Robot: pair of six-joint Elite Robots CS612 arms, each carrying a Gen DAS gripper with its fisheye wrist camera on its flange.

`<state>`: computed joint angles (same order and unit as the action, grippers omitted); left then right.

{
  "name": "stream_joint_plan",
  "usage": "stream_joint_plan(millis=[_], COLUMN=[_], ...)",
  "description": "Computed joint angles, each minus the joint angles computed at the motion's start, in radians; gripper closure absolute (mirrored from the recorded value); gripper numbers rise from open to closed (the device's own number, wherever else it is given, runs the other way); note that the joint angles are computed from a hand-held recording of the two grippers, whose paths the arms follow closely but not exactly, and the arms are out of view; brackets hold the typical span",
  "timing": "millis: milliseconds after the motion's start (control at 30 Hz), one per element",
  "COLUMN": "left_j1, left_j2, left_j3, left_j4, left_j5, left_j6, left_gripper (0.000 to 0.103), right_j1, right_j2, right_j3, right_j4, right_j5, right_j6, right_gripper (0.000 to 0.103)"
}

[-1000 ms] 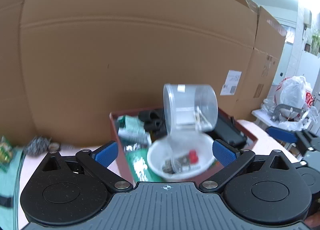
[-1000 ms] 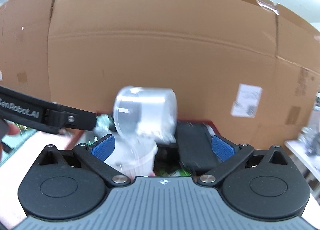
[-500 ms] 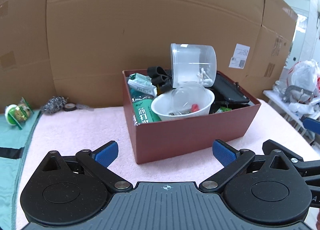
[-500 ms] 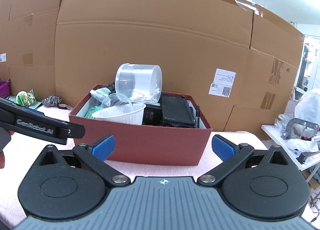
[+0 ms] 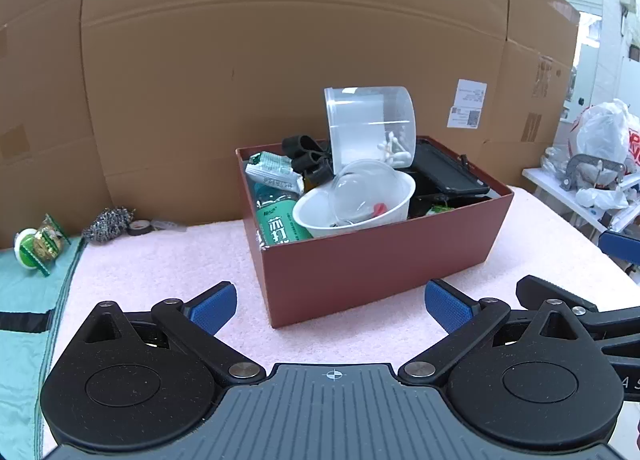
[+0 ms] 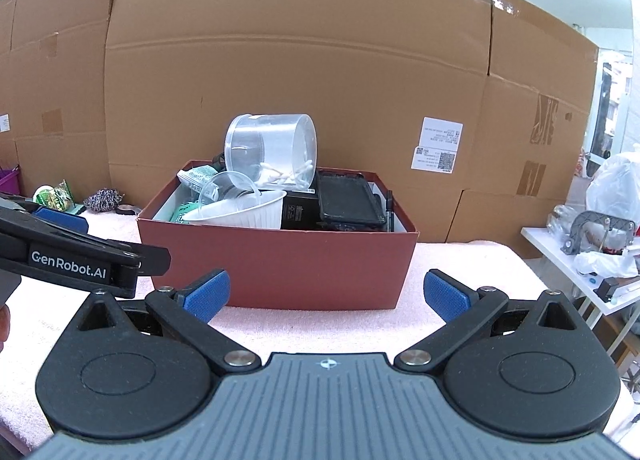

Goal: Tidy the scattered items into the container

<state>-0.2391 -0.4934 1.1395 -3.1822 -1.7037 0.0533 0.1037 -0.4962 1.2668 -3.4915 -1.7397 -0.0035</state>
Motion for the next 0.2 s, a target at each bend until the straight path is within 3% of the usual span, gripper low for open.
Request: stream_joint_plan(millis=[200], left_j1=[0.003], left_j2=[0.004], left_j3=[-0.009], left_j4=[0.011], left_j5=[-0.002], left_j6=[-0.003], left_gripper=[0.000], right_j1=[0.001], right_j2=[0.004], right_j3=[-0.012], right_j4=[0.015], right_j5=[-0.003], right_j6=[0.011], right_gripper=[0.000])
